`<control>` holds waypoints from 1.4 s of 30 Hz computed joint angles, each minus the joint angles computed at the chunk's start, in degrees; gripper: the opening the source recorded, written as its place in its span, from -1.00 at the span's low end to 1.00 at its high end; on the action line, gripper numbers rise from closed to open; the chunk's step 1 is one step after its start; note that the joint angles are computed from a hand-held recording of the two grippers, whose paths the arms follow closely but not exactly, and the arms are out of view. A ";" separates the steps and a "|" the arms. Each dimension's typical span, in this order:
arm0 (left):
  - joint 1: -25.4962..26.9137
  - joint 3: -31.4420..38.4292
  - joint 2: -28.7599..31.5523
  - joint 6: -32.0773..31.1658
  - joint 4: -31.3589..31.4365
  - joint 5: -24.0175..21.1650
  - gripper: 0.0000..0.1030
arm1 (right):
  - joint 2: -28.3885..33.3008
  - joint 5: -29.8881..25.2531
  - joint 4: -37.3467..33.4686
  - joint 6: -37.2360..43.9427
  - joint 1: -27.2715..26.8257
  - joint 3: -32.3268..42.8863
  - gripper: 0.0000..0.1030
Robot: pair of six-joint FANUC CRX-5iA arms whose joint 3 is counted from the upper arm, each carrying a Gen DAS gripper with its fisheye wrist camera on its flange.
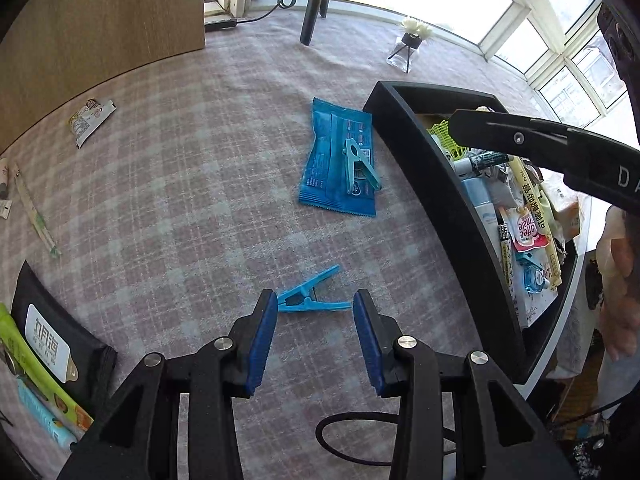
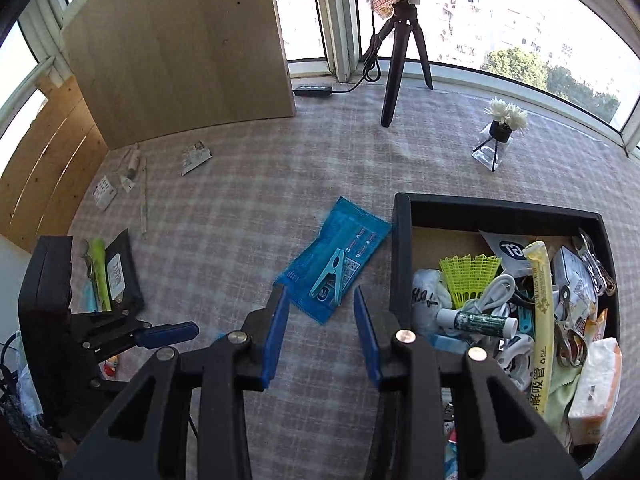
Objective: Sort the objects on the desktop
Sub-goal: 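Move the left tool to the blue clothespin while the right tool moves to the clothespin on the blue packet, then grasp the blue clothespin with the left tool while the right tool grasps the other blue clothespin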
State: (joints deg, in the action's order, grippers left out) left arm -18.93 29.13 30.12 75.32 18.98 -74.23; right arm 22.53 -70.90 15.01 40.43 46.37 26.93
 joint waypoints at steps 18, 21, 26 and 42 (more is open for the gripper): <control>-0.10 -1.66 -7.47 -3.79 -2.87 2.56 -0.26 | -5.30 -4.78 1.81 0.15 1.77 0.41 -0.32; -0.39 -2.06 -6.82 -4.13 -3.21 2.99 -0.26 | -3.93 -3.44 0.46 0.10 1.27 1.03 -0.32; -1.69 -3.35 -4.85 -8.12 -5.48 4.78 -0.26 | 1.70 -3.72 -6.61 2.84 -1.48 5.96 -0.32; -2.93 2.07 3.38 -14.22 -5.80 -0.08 -0.06 | 16.76 -13.85 -14.01 5.29 -6.20 20.75 -0.32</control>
State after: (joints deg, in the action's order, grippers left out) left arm -21.86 31.20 33.50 61.11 13.18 -74.31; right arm 39.29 -84.76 1.00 45.71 40.17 47.68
